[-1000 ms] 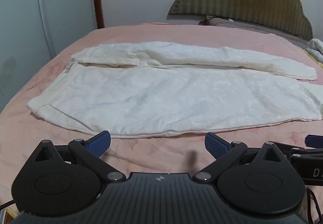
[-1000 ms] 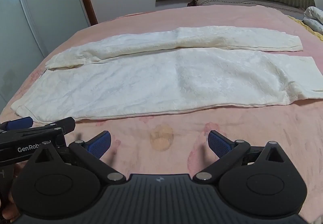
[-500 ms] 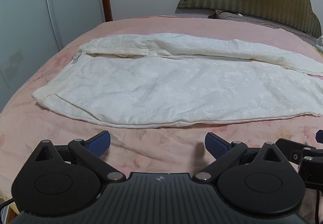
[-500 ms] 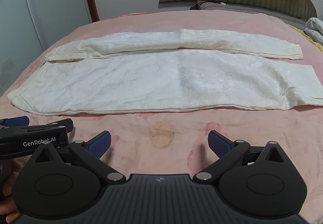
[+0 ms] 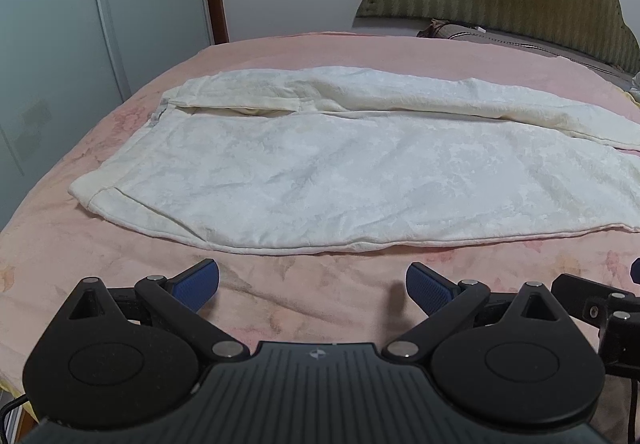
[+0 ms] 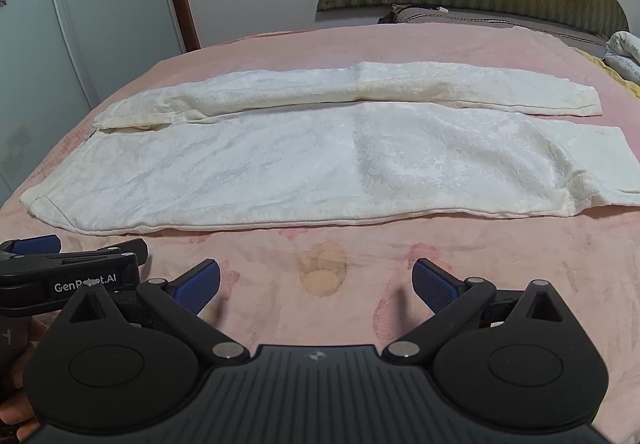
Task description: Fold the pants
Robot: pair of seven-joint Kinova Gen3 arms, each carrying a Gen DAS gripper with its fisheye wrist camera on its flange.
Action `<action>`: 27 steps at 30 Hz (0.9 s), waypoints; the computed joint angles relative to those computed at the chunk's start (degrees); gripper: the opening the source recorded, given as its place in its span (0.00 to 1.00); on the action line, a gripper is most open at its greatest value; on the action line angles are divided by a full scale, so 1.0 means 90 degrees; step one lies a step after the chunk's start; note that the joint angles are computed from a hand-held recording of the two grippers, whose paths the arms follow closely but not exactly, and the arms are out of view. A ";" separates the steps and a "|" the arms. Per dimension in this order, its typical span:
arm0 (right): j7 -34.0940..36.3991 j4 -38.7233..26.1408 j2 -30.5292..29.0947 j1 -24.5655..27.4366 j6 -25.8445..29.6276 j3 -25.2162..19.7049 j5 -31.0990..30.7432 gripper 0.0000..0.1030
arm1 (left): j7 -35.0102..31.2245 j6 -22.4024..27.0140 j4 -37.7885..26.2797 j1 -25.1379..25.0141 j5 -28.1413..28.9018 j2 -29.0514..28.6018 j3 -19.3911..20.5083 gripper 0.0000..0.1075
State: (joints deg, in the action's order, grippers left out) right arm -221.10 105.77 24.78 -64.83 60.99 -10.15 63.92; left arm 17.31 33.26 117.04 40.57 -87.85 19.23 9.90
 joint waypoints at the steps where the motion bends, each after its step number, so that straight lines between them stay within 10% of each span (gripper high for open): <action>1: -0.0001 -0.0005 0.0006 -0.0011 0.0018 0.0000 0.0007 1.00 | 0.0014 0.0027 0.0002 0.0014 -0.0013 0.0007 -0.0001 0.95; 27: -0.0308 0.0091 0.0086 -0.0223 0.0415 -0.0053 0.0394 1.00 | -0.0076 0.0070 0.0034 0.0029 -0.0006 0.0014 -0.0004 0.95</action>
